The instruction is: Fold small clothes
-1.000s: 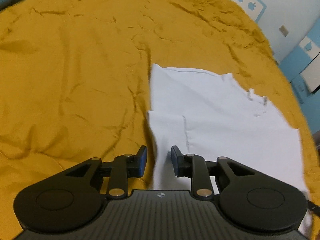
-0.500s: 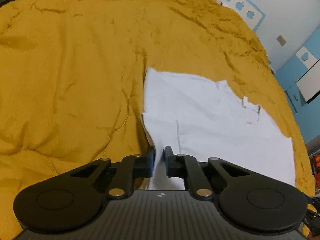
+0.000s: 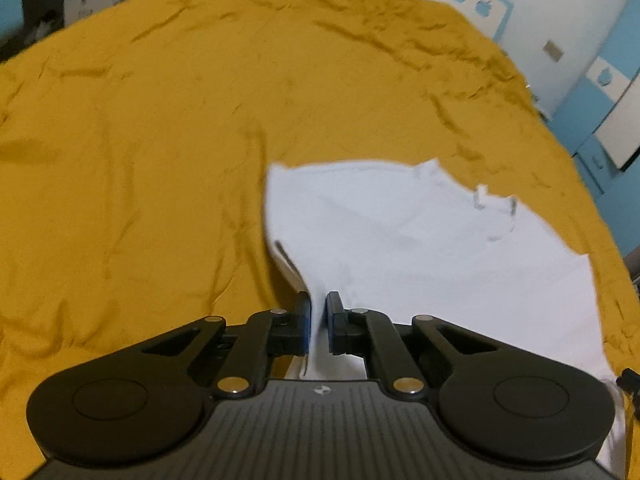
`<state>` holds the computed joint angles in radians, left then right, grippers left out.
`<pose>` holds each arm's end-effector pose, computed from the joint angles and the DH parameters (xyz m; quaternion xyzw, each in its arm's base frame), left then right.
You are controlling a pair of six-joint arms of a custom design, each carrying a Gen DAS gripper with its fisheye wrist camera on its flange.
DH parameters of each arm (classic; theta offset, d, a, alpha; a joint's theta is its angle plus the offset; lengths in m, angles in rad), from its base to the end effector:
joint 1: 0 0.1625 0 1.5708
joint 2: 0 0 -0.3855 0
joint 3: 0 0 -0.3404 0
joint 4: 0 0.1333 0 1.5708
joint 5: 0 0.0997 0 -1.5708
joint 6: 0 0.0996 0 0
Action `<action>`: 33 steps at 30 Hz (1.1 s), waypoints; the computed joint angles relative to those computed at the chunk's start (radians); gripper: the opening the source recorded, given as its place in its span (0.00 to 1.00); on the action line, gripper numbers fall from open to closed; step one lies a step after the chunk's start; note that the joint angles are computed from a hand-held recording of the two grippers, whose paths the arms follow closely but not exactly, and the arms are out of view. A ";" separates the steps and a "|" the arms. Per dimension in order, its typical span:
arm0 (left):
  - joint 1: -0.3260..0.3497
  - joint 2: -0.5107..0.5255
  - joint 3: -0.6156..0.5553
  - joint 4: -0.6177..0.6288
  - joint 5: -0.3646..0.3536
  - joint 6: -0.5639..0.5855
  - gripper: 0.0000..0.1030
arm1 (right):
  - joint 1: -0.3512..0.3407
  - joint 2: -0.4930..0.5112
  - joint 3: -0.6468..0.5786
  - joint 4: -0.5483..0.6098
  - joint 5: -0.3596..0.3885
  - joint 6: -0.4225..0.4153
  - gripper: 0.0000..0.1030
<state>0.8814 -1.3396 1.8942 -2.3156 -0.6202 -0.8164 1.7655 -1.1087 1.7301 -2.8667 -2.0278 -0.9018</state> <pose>-0.1441 -0.5118 0.3205 -0.0995 0.8806 -0.3731 0.2747 0.2003 -0.5540 0.3019 0.4151 -0.8235 0.2283 0.3121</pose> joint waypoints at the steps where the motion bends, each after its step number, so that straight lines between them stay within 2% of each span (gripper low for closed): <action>1: 0.005 -0.005 -0.001 0.038 -0.005 -0.029 0.09 | 0.006 0.002 0.016 -0.008 -0.010 -0.038 0.24; 2: 0.008 -0.008 -0.002 0.071 -0.004 -0.052 0.09 | 0.009 0.008 0.028 -0.023 -0.017 -0.067 0.29; 4: 0.013 -0.018 0.009 0.077 -0.007 -0.063 0.14 | 0.016 0.028 0.039 -0.039 -0.046 -0.101 0.29; 7: 0.015 -0.037 0.036 -0.030 -0.028 -0.044 0.14 | 0.020 0.058 0.046 -0.101 -0.088 -0.132 0.29; 10: 0.026 -0.043 0.052 -0.155 -0.076 0.008 0.14 | 0.017 0.064 0.034 -0.100 -0.096 -0.108 0.29; 15: 0.042 -0.016 0.019 -0.085 -0.061 -0.038 0.21 | 0.007 0.058 0.019 -0.072 -0.092 -0.072 0.29; 18: 0.048 -0.017 0.033 -0.106 -0.079 -0.050 0.21 | 0.003 0.064 0.020 -0.089 -0.082 -0.083 0.28; 19: 0.042 -0.018 0.038 -0.112 -0.066 -0.050 0.14 | 0.003 0.059 0.029 -0.095 -0.076 -0.089 0.27; 21: 0.023 -0.019 0.045 -0.132 -0.039 -0.028 0.04 | 0.002 0.065 0.031 -0.116 -0.068 -0.106 0.06; 24: 0.004 -0.010 0.024 -0.162 -0.024 0.022 0.03 | 0.003 0.061 0.033 -0.160 -0.046 -0.108 0.02; 27: -0.022 0.020 -0.026 -0.189 0.000 0.091 0.03 | -0.004 0.049 0.028 -0.187 -0.010 -0.061 0.00; 29: -0.036 0.037 -0.040 -0.237 0.002 0.146 0.03 | -0.012 0.045 0.016 -0.210 -0.008 0.005 0.00; 30: -0.036 0.045 -0.047 -0.244 -0.006 0.163 0.03 | -0.021 0.043 0.007 -0.211 -0.014 0.065 0.00; 33: -0.020 0.072 -0.075 -0.114 -0.008 0.118 0.03 | -0.056 0.019 -0.013 -0.106 -0.016 0.203 0.00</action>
<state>0.8614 -1.2676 1.8190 -2.4291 -0.6280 -0.6987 1.7096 -1.0893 1.7174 -2.9730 -2.0437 -0.6984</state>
